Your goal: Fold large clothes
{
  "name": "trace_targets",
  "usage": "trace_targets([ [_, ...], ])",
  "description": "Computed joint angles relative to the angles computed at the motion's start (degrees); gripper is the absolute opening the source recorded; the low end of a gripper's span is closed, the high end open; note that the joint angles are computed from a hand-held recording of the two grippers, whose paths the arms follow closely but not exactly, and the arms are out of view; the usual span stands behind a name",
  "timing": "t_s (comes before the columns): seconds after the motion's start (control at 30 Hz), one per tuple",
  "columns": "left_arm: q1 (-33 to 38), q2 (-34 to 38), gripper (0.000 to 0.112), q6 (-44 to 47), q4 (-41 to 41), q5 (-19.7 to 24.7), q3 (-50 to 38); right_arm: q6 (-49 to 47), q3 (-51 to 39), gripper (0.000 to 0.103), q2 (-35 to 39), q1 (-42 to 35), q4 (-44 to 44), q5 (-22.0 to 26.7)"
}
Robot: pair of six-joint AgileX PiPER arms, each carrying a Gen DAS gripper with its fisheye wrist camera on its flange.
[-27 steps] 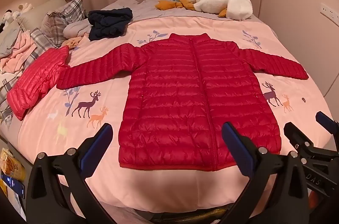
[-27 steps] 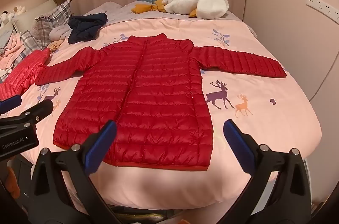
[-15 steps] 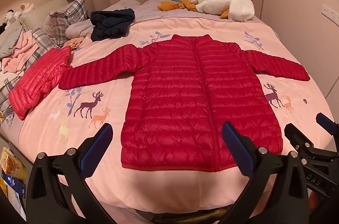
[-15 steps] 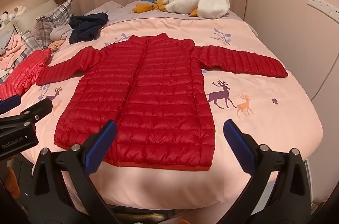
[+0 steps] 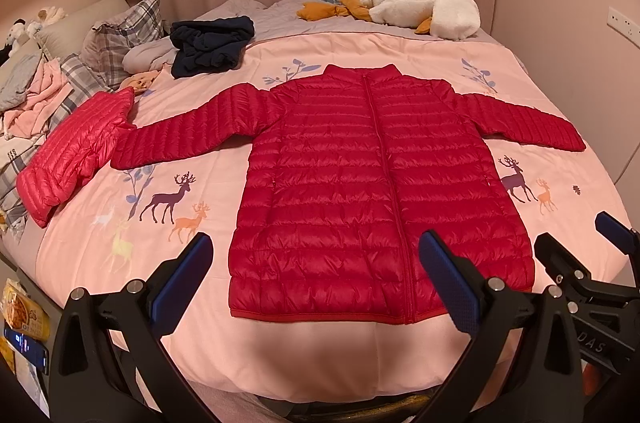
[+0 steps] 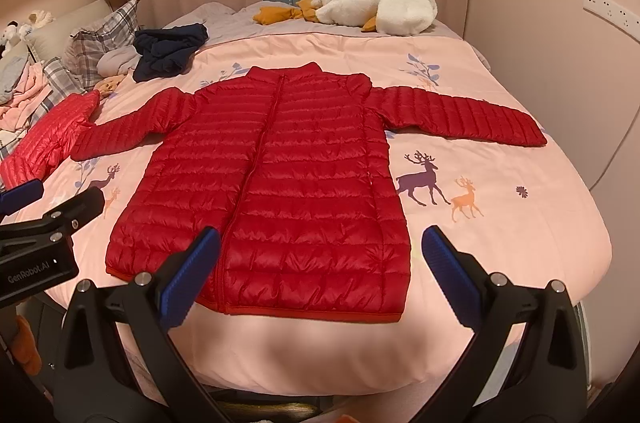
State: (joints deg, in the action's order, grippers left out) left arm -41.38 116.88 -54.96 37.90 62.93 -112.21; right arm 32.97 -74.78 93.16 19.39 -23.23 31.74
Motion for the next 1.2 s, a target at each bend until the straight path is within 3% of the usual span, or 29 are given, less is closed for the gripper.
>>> trace_targets([
  [1.2, -0.2, 0.5, 0.102, -0.4, 0.3, 0.0, 0.0, -0.2, 0.0, 0.101, -0.1, 0.1, 0.4, -0.1],
])
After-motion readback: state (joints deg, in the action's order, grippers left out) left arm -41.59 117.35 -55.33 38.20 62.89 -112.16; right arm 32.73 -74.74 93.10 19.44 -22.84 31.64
